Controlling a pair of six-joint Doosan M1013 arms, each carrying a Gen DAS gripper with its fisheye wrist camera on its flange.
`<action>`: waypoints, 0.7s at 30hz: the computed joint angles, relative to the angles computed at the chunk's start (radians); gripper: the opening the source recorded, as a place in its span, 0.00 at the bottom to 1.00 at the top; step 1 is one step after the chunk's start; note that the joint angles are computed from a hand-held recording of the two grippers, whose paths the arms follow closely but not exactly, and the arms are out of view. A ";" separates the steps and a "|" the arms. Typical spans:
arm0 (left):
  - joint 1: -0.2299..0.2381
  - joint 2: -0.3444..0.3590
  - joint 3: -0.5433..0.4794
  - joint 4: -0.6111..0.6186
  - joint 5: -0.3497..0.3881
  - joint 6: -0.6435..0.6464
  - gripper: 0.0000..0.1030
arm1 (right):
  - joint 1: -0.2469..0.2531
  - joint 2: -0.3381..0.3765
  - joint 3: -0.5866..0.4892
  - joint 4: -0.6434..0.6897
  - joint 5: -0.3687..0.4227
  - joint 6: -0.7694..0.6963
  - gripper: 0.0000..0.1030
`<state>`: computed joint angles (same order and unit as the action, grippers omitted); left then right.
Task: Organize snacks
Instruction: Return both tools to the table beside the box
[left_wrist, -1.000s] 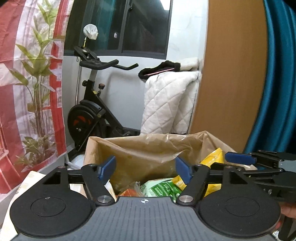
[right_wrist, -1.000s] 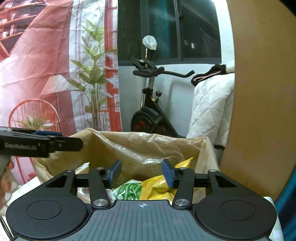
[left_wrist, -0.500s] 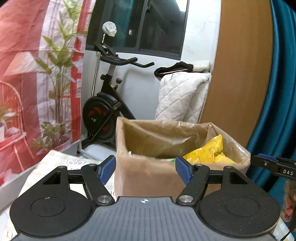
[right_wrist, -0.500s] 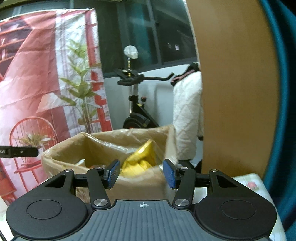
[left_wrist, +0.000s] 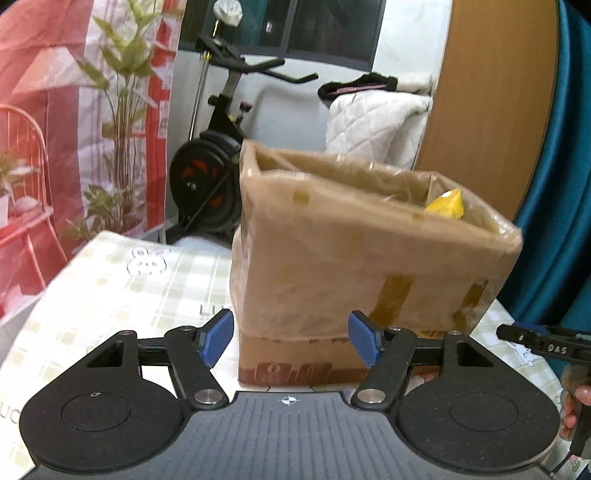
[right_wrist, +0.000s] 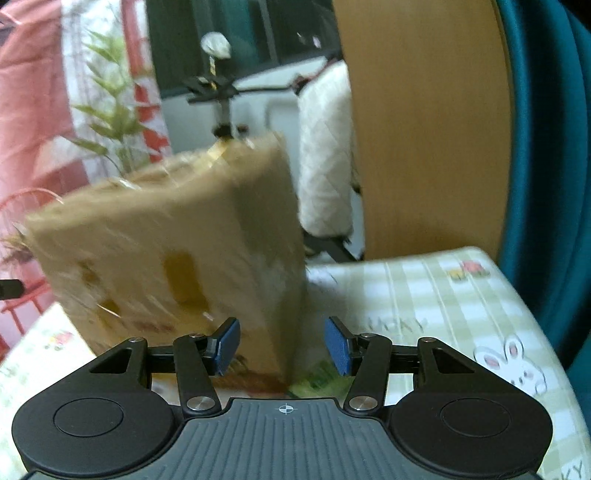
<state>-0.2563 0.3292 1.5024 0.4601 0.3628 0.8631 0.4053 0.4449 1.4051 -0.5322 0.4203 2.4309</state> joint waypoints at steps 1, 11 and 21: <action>0.003 0.005 0.000 -0.014 -0.001 0.007 0.67 | -0.003 0.007 0.001 0.016 0.009 -0.005 0.47; 0.018 0.050 -0.015 -0.066 0.023 0.051 0.66 | -0.032 0.102 -0.064 0.115 0.120 0.015 0.47; 0.017 0.065 -0.027 -0.109 0.038 0.087 0.66 | -0.033 0.167 -0.155 0.134 0.215 -0.027 0.46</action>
<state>-0.2393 0.3945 1.4756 0.3512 0.4003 0.9500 0.3719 0.6122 1.2504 -0.3982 0.6351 2.4040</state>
